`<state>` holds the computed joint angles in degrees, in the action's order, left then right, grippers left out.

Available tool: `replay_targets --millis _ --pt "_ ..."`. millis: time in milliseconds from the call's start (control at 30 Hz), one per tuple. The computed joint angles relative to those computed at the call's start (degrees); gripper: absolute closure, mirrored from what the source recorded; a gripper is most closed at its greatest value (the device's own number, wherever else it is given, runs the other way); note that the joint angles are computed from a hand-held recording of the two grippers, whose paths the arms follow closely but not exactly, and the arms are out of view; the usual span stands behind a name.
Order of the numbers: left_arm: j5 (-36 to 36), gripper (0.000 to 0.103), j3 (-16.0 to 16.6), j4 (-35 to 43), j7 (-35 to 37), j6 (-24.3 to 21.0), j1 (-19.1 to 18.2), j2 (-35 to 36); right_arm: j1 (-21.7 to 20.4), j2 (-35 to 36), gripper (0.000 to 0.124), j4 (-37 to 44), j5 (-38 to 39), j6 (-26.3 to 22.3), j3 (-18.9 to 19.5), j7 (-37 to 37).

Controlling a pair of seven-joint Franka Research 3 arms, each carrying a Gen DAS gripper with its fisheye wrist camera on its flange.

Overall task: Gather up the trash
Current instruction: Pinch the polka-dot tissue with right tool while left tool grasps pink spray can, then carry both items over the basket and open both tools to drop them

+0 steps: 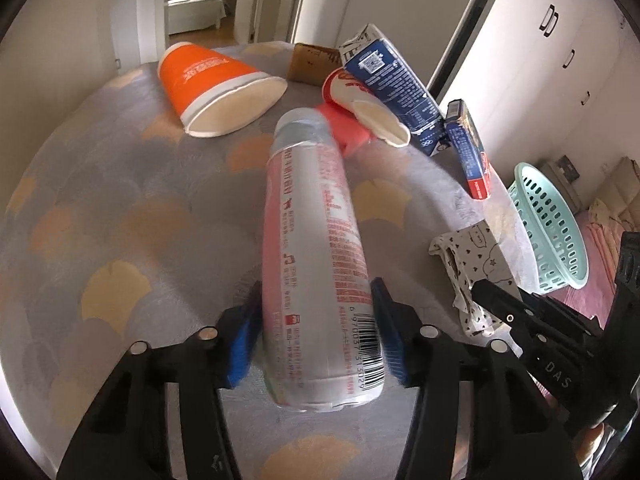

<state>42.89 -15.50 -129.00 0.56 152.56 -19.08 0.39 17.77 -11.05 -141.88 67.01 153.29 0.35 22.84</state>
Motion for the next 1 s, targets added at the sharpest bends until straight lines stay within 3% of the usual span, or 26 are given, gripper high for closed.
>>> replay_targets --millis 67,100,133,400,567,767,933,1000 --pt "2.0 0.054 0.0 -0.4 -1.8 0.0 0.0 -0.5 0.6 -0.5 0.107 -0.5 1.5 1.8 0.4 -1.8" --pt "3.3 0.054 -0.1 -0.5 -2.9 -0.2 -0.1 -0.7 0.9 -0.7 0.119 -0.7 2.5 2.4 0.4 -3.0" --pt "5.0 0.054 -0.2 -0.9 -4.6 -0.1 0.0 -1.2 1.2 -0.8 0.121 -0.7 3.0 2.7 0.4 -3.7" --pt "15.4 0.055 -1.3 -2.7 -14.2 4.2 1.3 -5.2 1.9 -6.1 0.122 -2.5 9.5 3.5 -0.6 -10.6" --pt "21.0 0.055 -3.0 -1.1 -17.3 4.1 1.7 -6.6 1.9 -9.6 0.122 -2.9 12.5 5.6 -1.6 -13.7" --pt "25.2 0.055 -3.5 6.3 -15.0 4.3 0.7 -2.9 0.0 -11.4 0.122 -1.0 19.1 8.8 -3.8 -18.4" --pt "26.0 0.055 -1.7 18.3 -8.1 6.3 -2.3 6.6 -3.7 -9.0 0.122 2.7 24.1 12.5 -4.5 -19.9" --pt "24.4 0.055 -1.0 24.2 -3.1 7.2 -3.8 11.5 -5.7 -6.4 0.122 4.8 24.0 15.4 -4.2 -17.1"
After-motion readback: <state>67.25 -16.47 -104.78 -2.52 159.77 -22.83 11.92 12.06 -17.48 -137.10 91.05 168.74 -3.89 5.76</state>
